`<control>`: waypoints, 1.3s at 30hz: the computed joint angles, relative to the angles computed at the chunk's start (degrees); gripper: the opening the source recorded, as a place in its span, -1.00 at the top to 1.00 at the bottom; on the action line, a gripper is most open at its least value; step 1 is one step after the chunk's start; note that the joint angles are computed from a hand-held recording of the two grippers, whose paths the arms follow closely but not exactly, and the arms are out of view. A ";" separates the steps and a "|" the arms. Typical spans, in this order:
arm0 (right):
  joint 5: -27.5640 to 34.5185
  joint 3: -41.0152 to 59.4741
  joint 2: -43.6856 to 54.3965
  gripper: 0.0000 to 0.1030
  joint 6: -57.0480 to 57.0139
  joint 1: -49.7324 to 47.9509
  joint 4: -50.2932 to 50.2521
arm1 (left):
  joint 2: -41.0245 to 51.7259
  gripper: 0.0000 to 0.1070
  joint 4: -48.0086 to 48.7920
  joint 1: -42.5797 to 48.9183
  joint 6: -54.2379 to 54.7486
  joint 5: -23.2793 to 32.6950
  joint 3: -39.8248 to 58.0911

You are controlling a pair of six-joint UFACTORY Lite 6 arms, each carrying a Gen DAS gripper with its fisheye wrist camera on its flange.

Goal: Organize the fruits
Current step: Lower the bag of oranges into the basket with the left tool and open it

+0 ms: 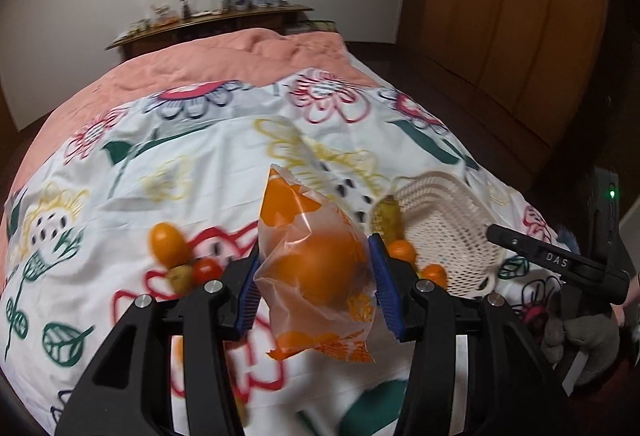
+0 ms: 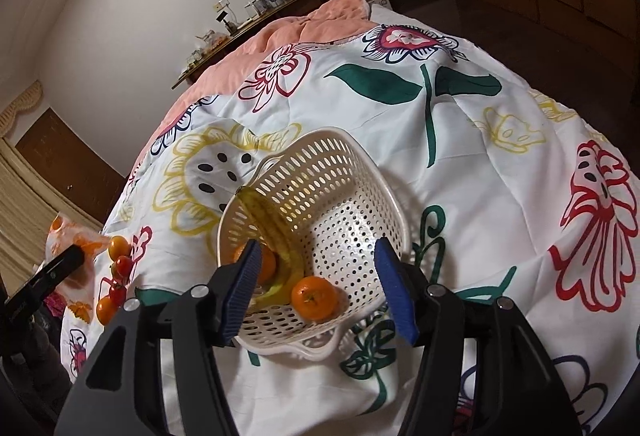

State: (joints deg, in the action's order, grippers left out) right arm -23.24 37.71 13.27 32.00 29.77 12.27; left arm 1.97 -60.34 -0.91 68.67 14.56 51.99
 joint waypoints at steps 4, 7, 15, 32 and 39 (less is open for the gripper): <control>-0.60 -1.81 -1.82 -0.14 -2.88 -0.50 2.36 | 4.81 0.05 6.06 -5.30 -7.90 -0.70 4.39; -1.11 -3.28 -2.95 -0.14 -1.47 -1.68 0.46 | 9.13 0.05 8.35 -8.28 -11.74 -0.27 8.28; -2.30 -5.85 -3.72 -0.14 2.08 -4.23 -3.59 | 17.92 0.05 17.25 -14.91 -22.38 0.31 17.48; -2.47 -6.07 -3.32 -0.15 3.55 -4.88 -5.07 | 22.75 -0.37 16.20 -14.03 -25.12 3.68 24.69; -1.95 -5.33 -3.28 -0.18 2.30 -3.28 -2.89 | 19.65 -0.59 19.36 -12.76 -27.20 1.42 21.45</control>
State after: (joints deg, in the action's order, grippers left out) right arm -25.19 32.38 10.00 34.30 26.49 9.38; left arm 21.62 -40.97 -13.66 41.47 15.99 73.44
